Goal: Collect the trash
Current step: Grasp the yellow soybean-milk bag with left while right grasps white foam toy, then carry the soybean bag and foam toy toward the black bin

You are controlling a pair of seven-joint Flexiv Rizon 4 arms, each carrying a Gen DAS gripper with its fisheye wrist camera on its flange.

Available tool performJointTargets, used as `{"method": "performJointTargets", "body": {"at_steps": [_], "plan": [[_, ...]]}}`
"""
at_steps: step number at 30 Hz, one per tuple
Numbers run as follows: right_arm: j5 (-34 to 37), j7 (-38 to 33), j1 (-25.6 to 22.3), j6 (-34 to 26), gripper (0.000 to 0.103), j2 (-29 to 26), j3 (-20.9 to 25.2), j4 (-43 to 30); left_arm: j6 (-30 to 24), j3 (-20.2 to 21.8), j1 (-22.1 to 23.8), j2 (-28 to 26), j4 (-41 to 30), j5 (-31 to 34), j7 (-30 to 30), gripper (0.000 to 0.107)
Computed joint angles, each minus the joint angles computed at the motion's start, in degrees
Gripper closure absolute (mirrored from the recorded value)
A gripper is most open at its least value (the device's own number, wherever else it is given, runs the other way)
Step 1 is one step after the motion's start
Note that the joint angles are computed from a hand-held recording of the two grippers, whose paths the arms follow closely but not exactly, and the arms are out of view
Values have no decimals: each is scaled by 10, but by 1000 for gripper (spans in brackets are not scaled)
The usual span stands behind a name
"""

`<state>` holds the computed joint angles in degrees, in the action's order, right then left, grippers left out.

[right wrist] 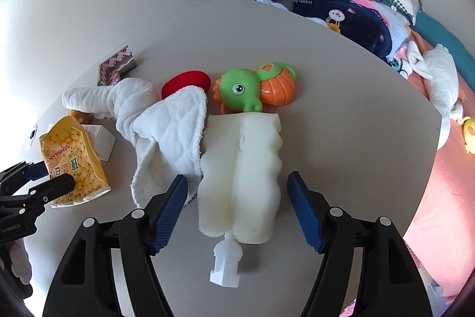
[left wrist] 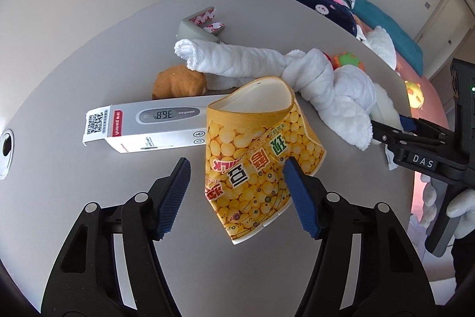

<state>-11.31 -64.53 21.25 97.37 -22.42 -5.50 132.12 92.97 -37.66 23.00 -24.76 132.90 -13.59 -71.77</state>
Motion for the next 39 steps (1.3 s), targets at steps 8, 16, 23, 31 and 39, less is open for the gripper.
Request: {"method": "performJointTargets", "body": {"at_steps": [8,16,23,31,39], "plan": [[-10,33,114,-15,61,8,-122,18,7,-92,81,-36,3,15,-20,65],[-13,47,58,-7,70,19,-73,21,49,-135,119,-36,12,85,-61,91],[3,43,54,12,70,42,-77,40,55,-115,96,-15,4,128,-91,93],[16,30,44,17,70,75,-83,64,57,-138,100,2,2,138,-97,93],[28,19,41,25,70,108,-100,97,47,-136,64,11,-12,134,-97,93]]}}
